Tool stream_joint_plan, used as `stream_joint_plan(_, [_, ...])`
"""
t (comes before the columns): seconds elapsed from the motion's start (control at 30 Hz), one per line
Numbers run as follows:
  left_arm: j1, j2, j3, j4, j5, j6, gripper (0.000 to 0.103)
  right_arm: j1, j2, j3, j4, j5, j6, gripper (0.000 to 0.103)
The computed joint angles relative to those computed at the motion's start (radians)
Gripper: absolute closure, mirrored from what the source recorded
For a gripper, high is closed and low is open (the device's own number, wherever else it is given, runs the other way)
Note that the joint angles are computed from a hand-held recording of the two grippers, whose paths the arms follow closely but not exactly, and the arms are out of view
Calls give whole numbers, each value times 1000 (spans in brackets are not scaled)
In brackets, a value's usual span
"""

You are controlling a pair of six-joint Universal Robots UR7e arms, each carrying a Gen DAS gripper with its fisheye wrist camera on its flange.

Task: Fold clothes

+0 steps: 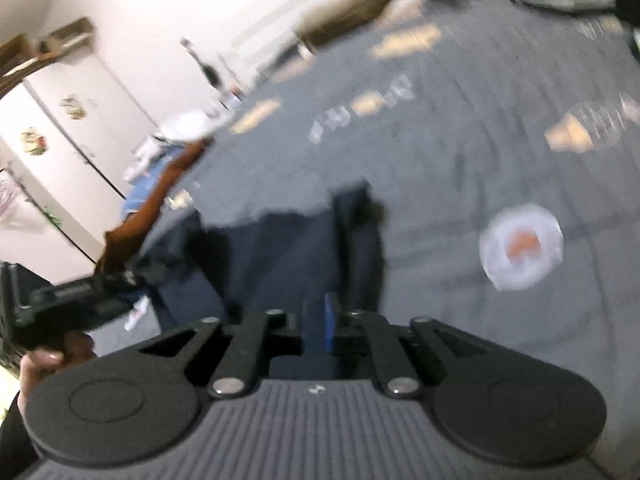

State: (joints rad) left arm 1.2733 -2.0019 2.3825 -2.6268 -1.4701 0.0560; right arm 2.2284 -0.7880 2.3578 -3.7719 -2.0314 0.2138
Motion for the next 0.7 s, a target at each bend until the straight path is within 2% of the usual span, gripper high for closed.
stream_joint_plan(0.03, [0, 0, -1, 2, 0, -1, 88, 10, 16, -19, -19, 5, -40, 72])
stream_joint_plan(0.07, [0, -1, -2, 3, 0, -2, 88, 13, 30, -37, -32, 19, -69, 60])
stream_joint_plan(0.1, [0, -2, -2, 4, 1, -1, 88, 14, 42, -55, -38, 41, -95, 57])
stream_joint_plan(0.2, [2, -3, -3, 7, -1, 4, 88, -2, 63, -112, 27, 126, -122, 55])
stream_joint_plan(0.33, [10, 1, -9, 11, -7, 7, 88, -20, 86, -188, 163, 178, -166, 53])
stream_joint_plan(0.7, [27, 8, -20, 21, -28, 18, 88, -32, 120, -265, 262, 287, -271, 44])
